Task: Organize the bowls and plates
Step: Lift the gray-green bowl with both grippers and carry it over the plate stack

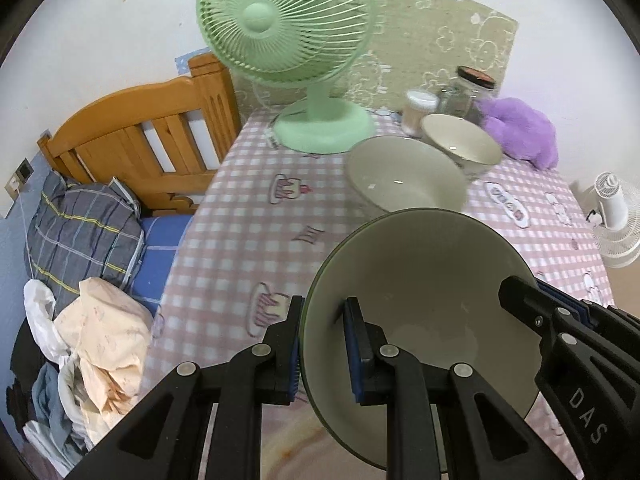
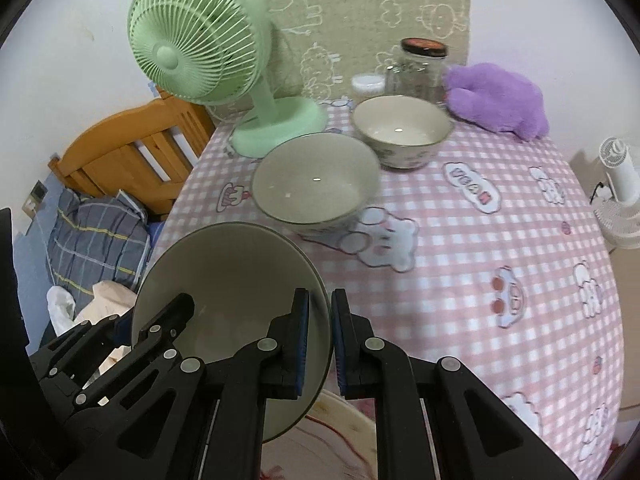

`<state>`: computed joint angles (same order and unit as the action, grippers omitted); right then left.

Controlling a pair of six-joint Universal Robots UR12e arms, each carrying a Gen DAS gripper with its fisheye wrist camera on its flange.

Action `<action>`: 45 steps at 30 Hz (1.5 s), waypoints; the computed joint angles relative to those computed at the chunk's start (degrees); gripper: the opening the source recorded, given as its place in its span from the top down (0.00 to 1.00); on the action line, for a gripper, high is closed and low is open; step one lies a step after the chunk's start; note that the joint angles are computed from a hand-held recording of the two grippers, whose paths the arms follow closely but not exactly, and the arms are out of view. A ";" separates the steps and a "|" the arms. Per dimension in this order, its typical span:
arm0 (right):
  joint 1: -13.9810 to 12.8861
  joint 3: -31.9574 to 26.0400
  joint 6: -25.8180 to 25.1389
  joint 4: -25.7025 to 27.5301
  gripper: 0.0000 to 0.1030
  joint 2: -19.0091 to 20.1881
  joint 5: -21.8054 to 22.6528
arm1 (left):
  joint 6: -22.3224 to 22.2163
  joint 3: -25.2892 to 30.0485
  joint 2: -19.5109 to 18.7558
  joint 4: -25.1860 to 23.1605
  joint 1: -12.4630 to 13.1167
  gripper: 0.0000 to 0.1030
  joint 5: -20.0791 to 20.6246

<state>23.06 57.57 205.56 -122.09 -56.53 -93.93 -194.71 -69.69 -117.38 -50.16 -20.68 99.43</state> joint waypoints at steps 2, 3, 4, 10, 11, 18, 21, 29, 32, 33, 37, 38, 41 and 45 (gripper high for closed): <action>-0.53 2.02 -0.46 -0.68 0.86 -1.52 0.11 | -0.79 0.22 0.03 -0.16 -0.95 0.84 0.46; -0.76 2.88 -0.65 -0.94 0.86 -2.18 0.13 | -1.09 0.33 0.03 -0.25 -1.31 0.84 0.58; -1.03 3.90 -0.94 -1.22 0.86 -2.95 0.14 | -1.36 0.36 0.06 -0.28 -1.74 0.84 0.78; -2.65 9.97 -1.92 -2.94 0.86 -7.39 0.43 | -3.05 0.54 0.05 -1.00 -4.31 0.84 1.49; -2.91 10.73 -2.11 -3.13 0.86 -7.91 0.51 | -3.42 0.57 0.03 -1.20 -4.75 0.84 1.55; -4.58 16.84 -3.37 -4.22 0.86 -12.08 1.20 | -5.40 0.47 -0.11 -2.24 -7.33 0.84 2.38; -5.15 19.09 -3.64 -4.40 0.86 -13.55 1.63 | -5.92 0.24 -0.07 -2.73 -8.06 0.84 2.41; -6.39 24.02 -4.31 -4.25 0.86 -16.64 2.84 | -7.36 -1.01 0.18 -4.24 -9.86 0.84 2.45; -6.56 25.20 -4.69 -3.83 0.86 -17.34 3.21 | -7.96 -1.45 0.31 -4.65 -10.15 0.84 2.42; -6.61 25.57 -4.78 -3.75 0.86 -17.54 3.39 | -8.14 -1.58 0.34 -4.66 -10.25 0.84 2.50; -6.80 26.74 -5.33 -3.35 0.86 -18.15 4.01 | -8.79 -1.79 0.31 -5.12 -10.77 0.84 2.98; -6.90 26.97 -5.40 -3.24 0.86 -18.28 4.26 | -8.91 -1.83 0.31 -5.29 -10.92 0.84 3.08; -7.22 27.59 -5.66 -3.02 0.86 -18.64 4.84 | -9.27 -1.71 0.18 -6.12 -11.20 0.84 3.10; -7.55 28.06 -6.14 -2.51 0.86 -18.79 5.53 | -9.87 -1.24 -0.28 -7.87 -11.54 0.84 3.17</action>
